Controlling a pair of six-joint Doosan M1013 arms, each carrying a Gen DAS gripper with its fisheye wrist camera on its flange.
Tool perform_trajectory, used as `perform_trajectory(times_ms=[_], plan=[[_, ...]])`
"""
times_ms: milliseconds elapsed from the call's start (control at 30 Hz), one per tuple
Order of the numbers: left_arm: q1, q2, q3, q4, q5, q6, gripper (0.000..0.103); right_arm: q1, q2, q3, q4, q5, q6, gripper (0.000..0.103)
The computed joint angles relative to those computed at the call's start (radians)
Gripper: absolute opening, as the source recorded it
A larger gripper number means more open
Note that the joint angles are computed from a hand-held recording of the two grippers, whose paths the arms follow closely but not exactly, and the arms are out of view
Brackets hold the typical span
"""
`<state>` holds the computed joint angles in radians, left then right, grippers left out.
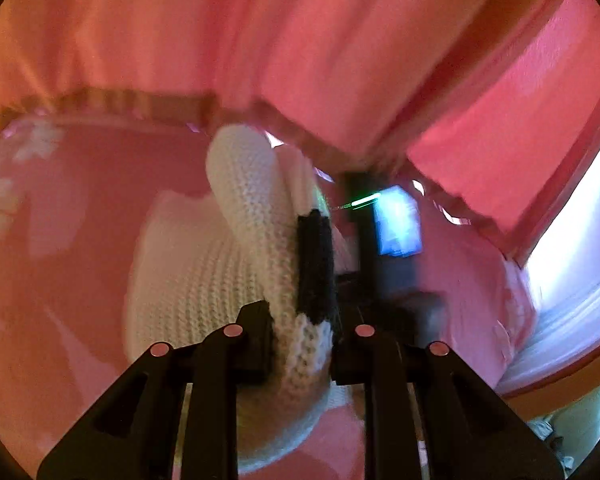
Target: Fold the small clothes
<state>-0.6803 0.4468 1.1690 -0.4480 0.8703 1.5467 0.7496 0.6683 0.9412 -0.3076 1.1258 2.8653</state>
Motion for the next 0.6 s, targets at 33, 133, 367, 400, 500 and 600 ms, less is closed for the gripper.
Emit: perform_trajectory(times_ms=[33,133,367,400,500,600], plan=[[-0.009,0.010,-0.002,-0.001,0.016,-0.013,0.019,0.007,-0.053,0.081,-0.044,0.011,0.083,0.020],[-0.039,0.044,0.002,0.015,0.021,-0.033,0.029,0.020,-0.165,0.269,-0.086,-0.064,0.274,0.021],[-0.040,-0.064,0.200,-0.029,-0.127,0.069,0.073,0.065,-0.226,0.372,-0.098,-0.273,0.283,0.060],[-0.038,-0.090,0.234,-0.014,-0.166,0.078,0.076,0.068,-0.214,0.353,-0.083,-0.286,0.238,0.068],[-0.038,-0.146,0.308,0.086,-0.218,0.060,0.085,0.070,-0.164,0.270,-0.017,-0.242,0.087,0.070],[-0.044,-0.168,0.345,0.228,-0.226,-0.018,0.086,0.058,-0.130,0.237,0.077,-0.244,0.028,0.071]])
